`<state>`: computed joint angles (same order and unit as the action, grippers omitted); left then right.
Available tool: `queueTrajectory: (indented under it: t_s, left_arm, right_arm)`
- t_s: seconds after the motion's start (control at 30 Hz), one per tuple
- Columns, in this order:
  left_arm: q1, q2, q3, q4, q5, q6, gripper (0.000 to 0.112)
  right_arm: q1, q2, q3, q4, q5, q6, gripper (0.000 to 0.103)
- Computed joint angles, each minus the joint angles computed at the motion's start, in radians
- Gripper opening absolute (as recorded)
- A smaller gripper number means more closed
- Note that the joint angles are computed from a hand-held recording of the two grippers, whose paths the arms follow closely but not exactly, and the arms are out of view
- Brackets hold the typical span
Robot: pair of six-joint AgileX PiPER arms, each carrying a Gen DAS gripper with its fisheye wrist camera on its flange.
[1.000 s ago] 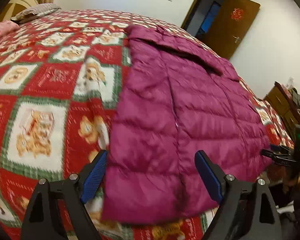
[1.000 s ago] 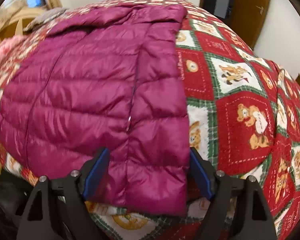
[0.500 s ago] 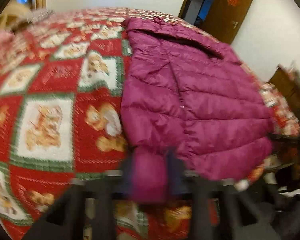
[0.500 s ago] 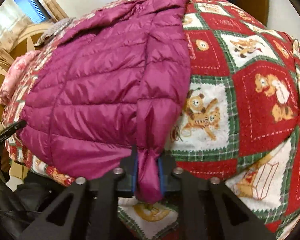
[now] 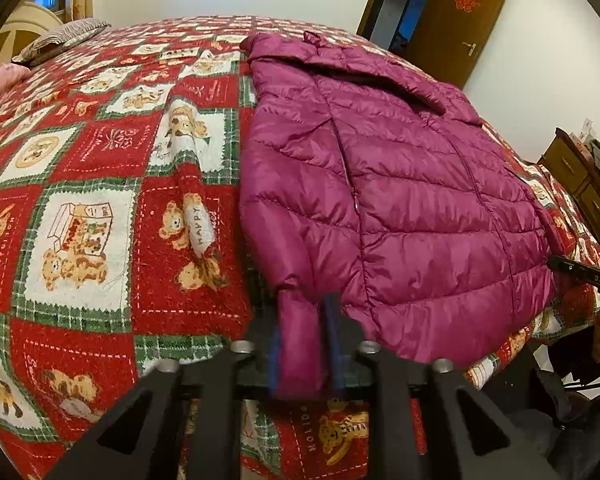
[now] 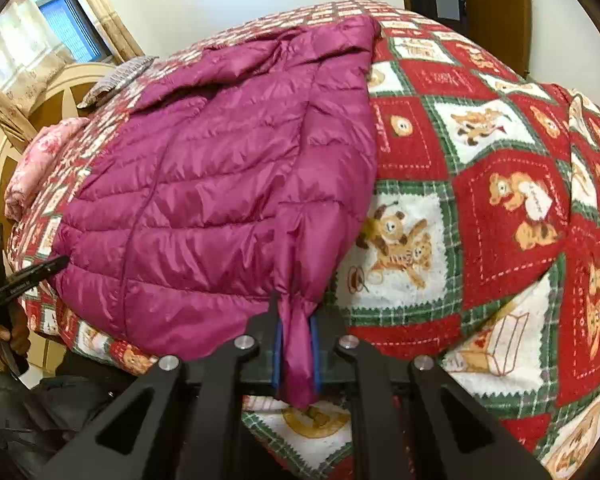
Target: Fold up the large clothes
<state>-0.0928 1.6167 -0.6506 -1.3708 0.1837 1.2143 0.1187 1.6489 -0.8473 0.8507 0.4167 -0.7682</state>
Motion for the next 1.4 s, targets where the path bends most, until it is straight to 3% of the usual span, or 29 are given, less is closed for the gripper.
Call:
queueTrajectory:
  t_s: [0.1,0.27,0.37,0.77,0.9,1.03,1.13,1.3,1.4]
  left_arm:
    - [0.021,-0.012,0.018,-0.19,0.045,0.182,0.004]
    - [0.091,-0.105,0.065,-0.314,0.187,0.322,0.003]
    - [0.096,-0.161,0.078,-0.332,0.223,0.335,0.003]
    - [0.272,-0.354,0.163,-0.314,0.586,0.349,0.003]
    - [0.335,-0.458,0.156,-0.248,0.704,0.252,0.003]
    - [0.329,-0.541,0.08,-0.135,0.735,0.137,0.003]
    - [0.296,-0.544,-0.013,-0.09,0.699,0.096,0.003]
    - [0.244,-0.365,-0.206,-0.113,0.604,0.064,0.003]
    - [0.237,-0.22,-0.343,-0.055,0.558,-0.071,0.003]
  right_arm:
    - [-0.011,-0.007,-0.004,0.059,0.016,-0.044,0.013]
    - [-0.047,-0.061,0.001,0.164,0.078,-0.127,0.012]
    - [-0.085,-0.1,0.011,0.217,0.132,-0.173,0.012]
    - [-0.26,-0.272,0.094,0.261,0.323,-0.241,0.012]
    - [-0.35,-0.372,0.122,0.24,0.426,-0.208,0.012]
    - [-0.422,-0.462,0.102,0.232,0.518,-0.165,0.012]
    - [-0.438,-0.44,0.028,0.275,0.547,-0.151,0.012]
    - [-0.391,-0.265,-0.16,0.379,0.538,-0.136,0.012]
    - [-0.314,-0.142,-0.31,0.372,0.454,-0.092,0.012]
